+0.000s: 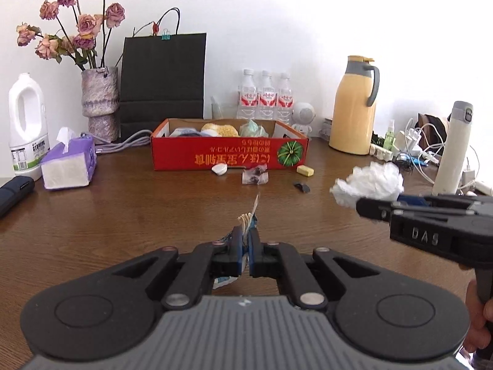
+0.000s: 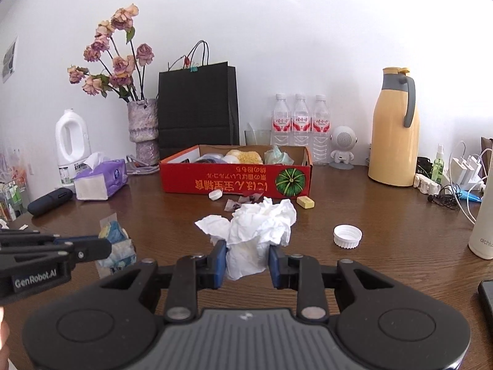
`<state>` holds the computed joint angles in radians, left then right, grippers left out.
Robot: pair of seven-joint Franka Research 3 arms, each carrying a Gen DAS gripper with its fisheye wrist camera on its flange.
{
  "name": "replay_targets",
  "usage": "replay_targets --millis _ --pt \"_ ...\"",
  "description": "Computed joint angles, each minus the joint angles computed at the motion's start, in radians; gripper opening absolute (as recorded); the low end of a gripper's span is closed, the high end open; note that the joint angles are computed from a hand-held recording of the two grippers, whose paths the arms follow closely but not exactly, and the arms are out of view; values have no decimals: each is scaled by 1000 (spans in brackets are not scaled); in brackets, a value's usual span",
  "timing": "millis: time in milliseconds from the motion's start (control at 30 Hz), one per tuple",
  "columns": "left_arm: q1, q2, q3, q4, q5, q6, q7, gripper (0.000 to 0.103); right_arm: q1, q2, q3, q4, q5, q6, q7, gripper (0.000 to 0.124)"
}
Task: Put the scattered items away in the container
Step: 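Carry wrapper and tissue into the box and open both tools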
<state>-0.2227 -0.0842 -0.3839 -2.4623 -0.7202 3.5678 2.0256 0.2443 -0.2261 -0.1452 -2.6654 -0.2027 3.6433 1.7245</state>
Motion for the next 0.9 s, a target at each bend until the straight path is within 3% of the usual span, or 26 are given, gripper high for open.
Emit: replay_targets --millis 67,167,200,267,333,400,533,667,733,833,900 --pt "13 5 2 -11 56 -12 -51 4 -14 7 28 -3 32 9 -17 27" --pt "129 10 -110 -7 58 -15 -56 4 93 12 -66 -5 62 6 -41 27" --pt "140 10 -120 -7 63 -14 -57 4 105 14 -76 -5 68 8 -48 27" --pt "117 17 -70 -24 170 -6 -150 5 107 27 -68 6 99 -3 -74 28" --pt "122 30 -33 -27 299 -35 -267 4 129 44 -50 34 215 -37 -162 28" --pt "108 48 -14 -4 263 -60 -234 4 142 68 -44 62 266 -39 -186 28" --pt "101 66 18 32 301 -42 -227 4 153 107 -44 99 275 -5 -183 28" --pt "115 110 63 119 458 -32 -306 3 154 140 -87 165 153 -20 -102 28" --pt "104 150 92 200 484 -30 -305 3 102 167 -61 226 87 -25 -47 28" --pt "33 229 246 370 779 -81 -564 3 -101 234 51 377 -203 -41 212 28" --pt "58 327 229 544 840 -126 -600 3 -268 310 166 552 -478 -100 446 31"
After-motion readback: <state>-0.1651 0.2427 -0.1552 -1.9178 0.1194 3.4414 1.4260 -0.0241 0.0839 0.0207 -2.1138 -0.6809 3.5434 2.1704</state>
